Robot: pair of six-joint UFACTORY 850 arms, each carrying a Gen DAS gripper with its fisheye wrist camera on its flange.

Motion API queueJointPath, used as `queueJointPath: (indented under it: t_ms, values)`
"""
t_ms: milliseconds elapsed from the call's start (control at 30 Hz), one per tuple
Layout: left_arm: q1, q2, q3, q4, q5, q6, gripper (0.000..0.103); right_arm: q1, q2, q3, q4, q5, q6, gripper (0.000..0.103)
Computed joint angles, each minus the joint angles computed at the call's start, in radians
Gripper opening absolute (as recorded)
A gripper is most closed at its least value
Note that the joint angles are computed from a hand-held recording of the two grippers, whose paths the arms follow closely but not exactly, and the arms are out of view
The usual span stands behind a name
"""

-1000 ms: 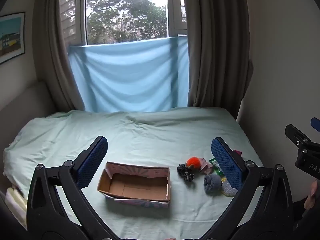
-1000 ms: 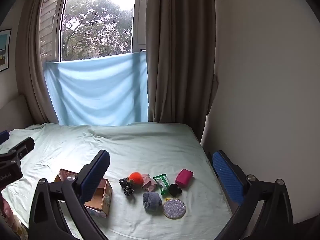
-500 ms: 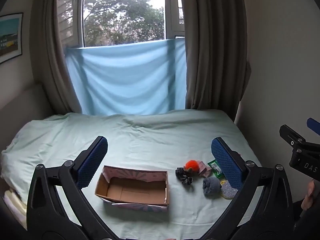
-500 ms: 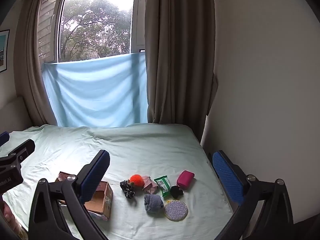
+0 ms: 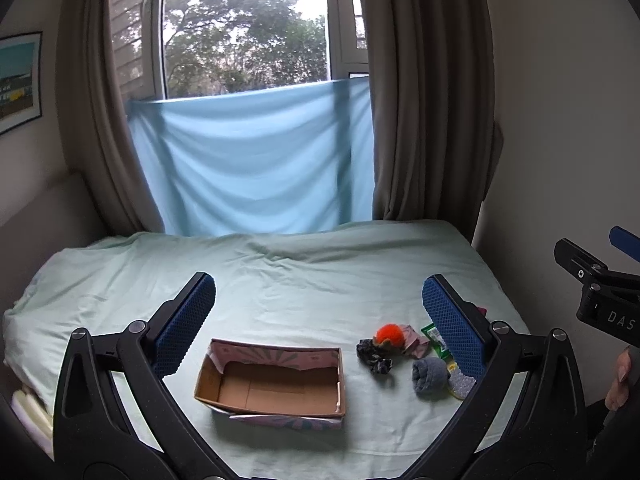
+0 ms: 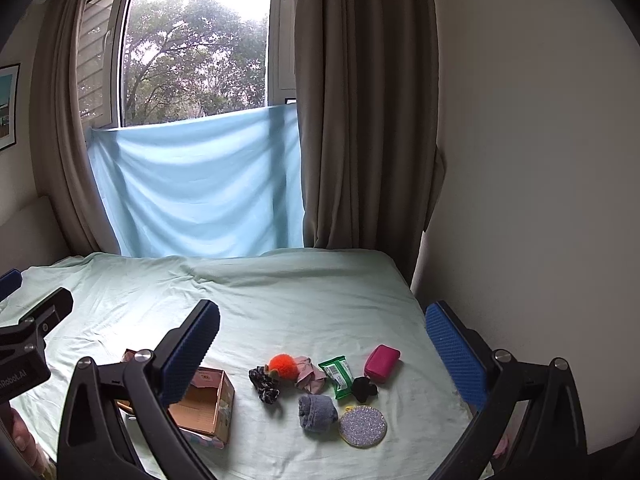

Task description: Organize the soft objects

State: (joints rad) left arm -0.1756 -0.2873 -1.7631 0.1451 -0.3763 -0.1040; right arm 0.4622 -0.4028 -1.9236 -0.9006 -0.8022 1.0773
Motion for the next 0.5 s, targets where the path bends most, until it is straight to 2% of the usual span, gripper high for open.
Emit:
queueJointPath:
  t_ms: [500]
  values:
    - [0.021,-0.024,-0.035,-0.105,-0.019,0.083,0.103,0.008,-0.028,-0.035,-0.012,-0.035,0.010,0.103]
